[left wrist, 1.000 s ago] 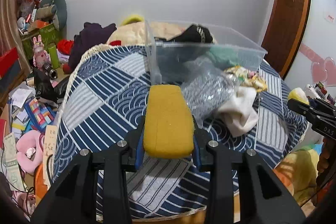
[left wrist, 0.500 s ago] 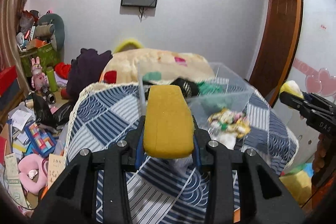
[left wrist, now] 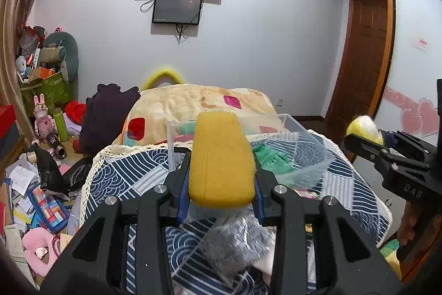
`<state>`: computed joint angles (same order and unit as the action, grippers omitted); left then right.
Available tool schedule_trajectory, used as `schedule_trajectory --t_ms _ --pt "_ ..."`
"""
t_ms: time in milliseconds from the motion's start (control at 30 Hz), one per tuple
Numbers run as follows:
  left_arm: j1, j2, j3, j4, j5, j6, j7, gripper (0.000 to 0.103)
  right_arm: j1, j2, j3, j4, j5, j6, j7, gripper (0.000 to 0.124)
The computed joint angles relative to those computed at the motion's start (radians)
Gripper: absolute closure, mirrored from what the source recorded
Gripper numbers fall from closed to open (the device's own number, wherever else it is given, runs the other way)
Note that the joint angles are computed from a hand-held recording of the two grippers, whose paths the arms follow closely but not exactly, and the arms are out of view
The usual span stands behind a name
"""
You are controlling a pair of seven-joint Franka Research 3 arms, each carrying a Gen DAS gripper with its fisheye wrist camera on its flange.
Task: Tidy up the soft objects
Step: 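Carry the sponge into the box with the left tool while the right tool drops the ball in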
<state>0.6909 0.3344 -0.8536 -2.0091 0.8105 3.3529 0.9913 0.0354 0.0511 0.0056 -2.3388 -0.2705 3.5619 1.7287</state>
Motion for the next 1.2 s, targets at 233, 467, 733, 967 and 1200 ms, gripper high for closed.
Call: schedule_trajectory --t_ms 233,467,733,967,1200 --pt "-0.158 0.072 0.117 0.11 -0.088 -0.122 0.095 0.067 -0.063 0.057 0.046 0.085 -0.105 -0.065 0.096 0.081" --pt "-0.251 0.128 0.182 0.186 -0.153 -0.206 0.191 0.067 -0.114 0.12 0.12 0.17 -0.052 -0.154 0.035 0.081" --pt "-0.262 0.201 0.141 0.252 -0.271 -0.297 0.336 0.067 -0.102 0.187 0.139 0.252 0.058 -0.252 -0.087 0.081" --pt "-0.339 0.182 0.221 0.246 -0.332 -0.274 0.379 0.066 -0.081 0.214 0.133 0.294 0.148 -0.322 -0.16 0.081" --pt "-0.363 0.148 0.248 0.219 -0.421 -0.272 0.438 0.056 -0.028 0.219 0.092 0.304 0.223 -0.35 -0.236 0.072"
